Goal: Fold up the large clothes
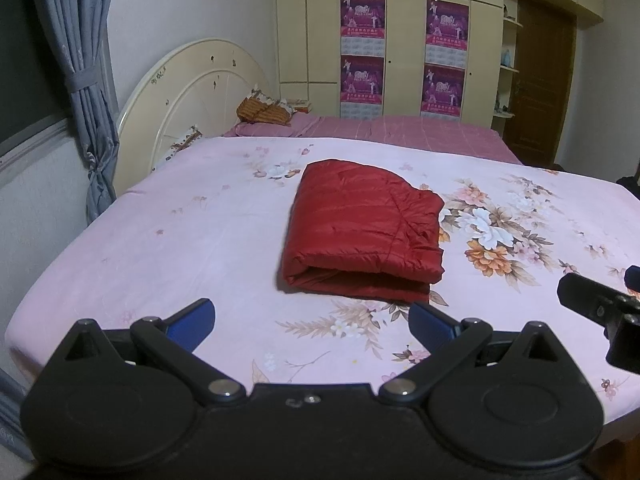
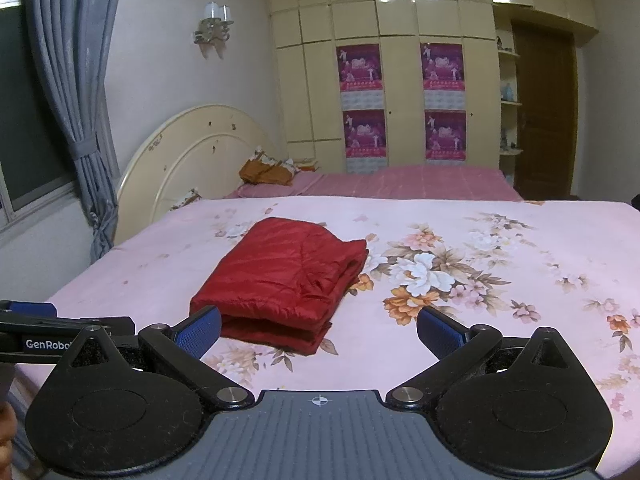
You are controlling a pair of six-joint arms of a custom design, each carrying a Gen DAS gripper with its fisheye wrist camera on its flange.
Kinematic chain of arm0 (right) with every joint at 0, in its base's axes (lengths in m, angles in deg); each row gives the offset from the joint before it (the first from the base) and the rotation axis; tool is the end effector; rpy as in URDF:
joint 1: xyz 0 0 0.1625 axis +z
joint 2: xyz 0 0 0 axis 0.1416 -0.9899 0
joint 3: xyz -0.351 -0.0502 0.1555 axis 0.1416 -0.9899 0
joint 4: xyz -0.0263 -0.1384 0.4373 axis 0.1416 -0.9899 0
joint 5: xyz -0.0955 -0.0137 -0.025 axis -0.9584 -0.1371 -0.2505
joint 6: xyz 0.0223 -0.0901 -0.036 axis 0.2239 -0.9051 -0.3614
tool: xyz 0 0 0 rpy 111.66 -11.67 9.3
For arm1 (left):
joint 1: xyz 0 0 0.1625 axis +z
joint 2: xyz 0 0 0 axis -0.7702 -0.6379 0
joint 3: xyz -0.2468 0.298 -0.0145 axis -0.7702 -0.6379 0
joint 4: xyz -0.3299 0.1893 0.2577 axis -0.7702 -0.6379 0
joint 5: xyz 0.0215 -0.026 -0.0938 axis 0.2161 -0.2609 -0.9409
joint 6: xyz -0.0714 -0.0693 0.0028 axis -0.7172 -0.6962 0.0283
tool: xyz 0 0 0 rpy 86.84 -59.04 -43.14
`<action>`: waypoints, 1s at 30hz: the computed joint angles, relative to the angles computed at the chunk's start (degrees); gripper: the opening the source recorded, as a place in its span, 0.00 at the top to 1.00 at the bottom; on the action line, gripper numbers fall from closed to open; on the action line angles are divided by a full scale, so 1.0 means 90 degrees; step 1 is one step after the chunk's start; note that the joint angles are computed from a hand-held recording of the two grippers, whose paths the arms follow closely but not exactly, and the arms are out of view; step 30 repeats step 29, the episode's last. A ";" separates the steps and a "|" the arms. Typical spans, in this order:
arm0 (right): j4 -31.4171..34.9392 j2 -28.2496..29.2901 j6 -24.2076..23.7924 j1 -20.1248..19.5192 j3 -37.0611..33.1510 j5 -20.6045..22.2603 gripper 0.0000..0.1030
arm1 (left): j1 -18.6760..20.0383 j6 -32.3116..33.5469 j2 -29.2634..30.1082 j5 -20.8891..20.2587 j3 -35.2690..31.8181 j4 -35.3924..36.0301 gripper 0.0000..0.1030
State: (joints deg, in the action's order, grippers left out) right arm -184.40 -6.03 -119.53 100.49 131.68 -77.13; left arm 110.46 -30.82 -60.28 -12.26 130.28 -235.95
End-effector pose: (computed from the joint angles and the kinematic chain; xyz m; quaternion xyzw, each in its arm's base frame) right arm 0.3686 -0.7253 0.0615 0.3724 -0.8456 0.3638 0.1181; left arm -0.1251 -0.6758 0.3113 -0.0306 0.7621 -0.4692 0.4451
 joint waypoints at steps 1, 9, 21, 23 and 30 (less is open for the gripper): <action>0.0016 0.0013 -0.0003 0.0001 -0.0016 0.0001 0.00 | 0.0002 -0.0016 -0.0002 0.0000 0.0000 0.0021 0.00; 0.0107 0.0108 0.0014 -0.0008 -0.0160 0.0012 0.00 | 0.0045 -0.0082 0.0009 -0.0029 -0.0056 0.0145 0.00; 0.0368 0.0373 0.0111 -0.0033 -0.0572 -0.0045 0.00 | 0.0209 -0.0070 0.0142 -0.0248 -0.0354 0.0469 0.00; 0.0444 0.0462 0.0140 -0.0037 -0.0706 -0.0075 0.00 | 0.0256 -0.0028 0.0166 -0.0348 -0.0415 0.0526 0.00; 0.0694 0.0814 0.0205 -0.0067 -0.1230 -0.0212 0.00 | 0.0465 0.0519 0.0464 -0.0644 -0.0880 0.0273 0.00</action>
